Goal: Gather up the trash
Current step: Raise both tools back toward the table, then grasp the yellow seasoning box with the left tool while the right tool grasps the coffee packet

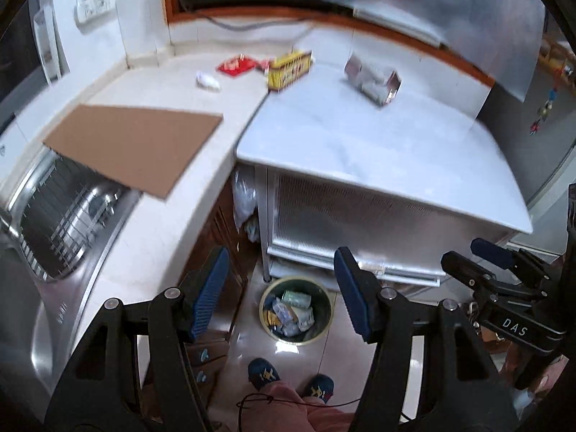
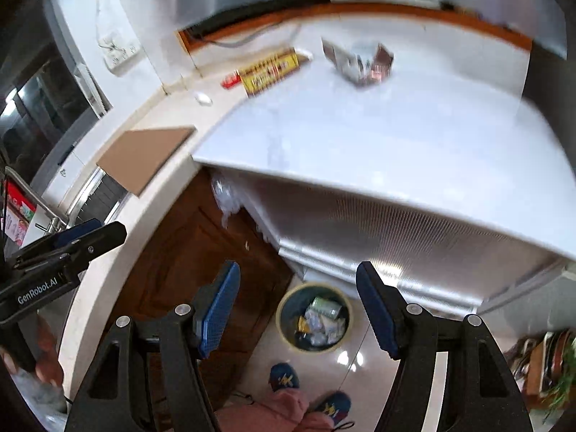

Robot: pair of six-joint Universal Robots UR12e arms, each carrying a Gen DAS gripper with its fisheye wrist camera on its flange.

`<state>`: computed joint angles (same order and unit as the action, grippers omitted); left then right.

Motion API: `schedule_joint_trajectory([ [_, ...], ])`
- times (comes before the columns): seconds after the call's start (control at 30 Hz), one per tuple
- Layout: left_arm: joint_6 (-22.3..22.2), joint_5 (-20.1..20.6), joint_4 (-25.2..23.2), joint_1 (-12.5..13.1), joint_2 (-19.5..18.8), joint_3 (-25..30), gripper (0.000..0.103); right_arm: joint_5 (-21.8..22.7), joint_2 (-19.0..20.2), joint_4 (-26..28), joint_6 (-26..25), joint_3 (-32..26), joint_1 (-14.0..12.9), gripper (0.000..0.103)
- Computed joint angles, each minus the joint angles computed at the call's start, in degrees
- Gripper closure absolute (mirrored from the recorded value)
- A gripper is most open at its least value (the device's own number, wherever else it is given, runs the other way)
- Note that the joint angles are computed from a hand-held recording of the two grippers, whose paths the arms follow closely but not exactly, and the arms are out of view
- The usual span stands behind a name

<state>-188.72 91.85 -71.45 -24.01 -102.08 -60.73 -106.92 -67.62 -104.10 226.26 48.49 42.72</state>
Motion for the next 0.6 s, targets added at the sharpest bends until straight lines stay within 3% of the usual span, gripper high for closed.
schedule_joint_trajectory([
  [0.33,1.71,1.38,-2.56,0.09,-5.14,13.37,0.042,-5.95,3.35,1.17,-8.66,-11.57,-1.4,0.035],
  [0.53,3.88,1.13,-10.28,1.29,-12.6,27.38,0.042,-7.51,9.31,4.76,-13.84,-24.12,-3.18,0.035],
  [0.6,5.06,0.23,-13.03,2.05,-16.27,33.54,0.042,-8.31,13.46,8.65,-15.11,-32.31,-3.97,0.035],
])
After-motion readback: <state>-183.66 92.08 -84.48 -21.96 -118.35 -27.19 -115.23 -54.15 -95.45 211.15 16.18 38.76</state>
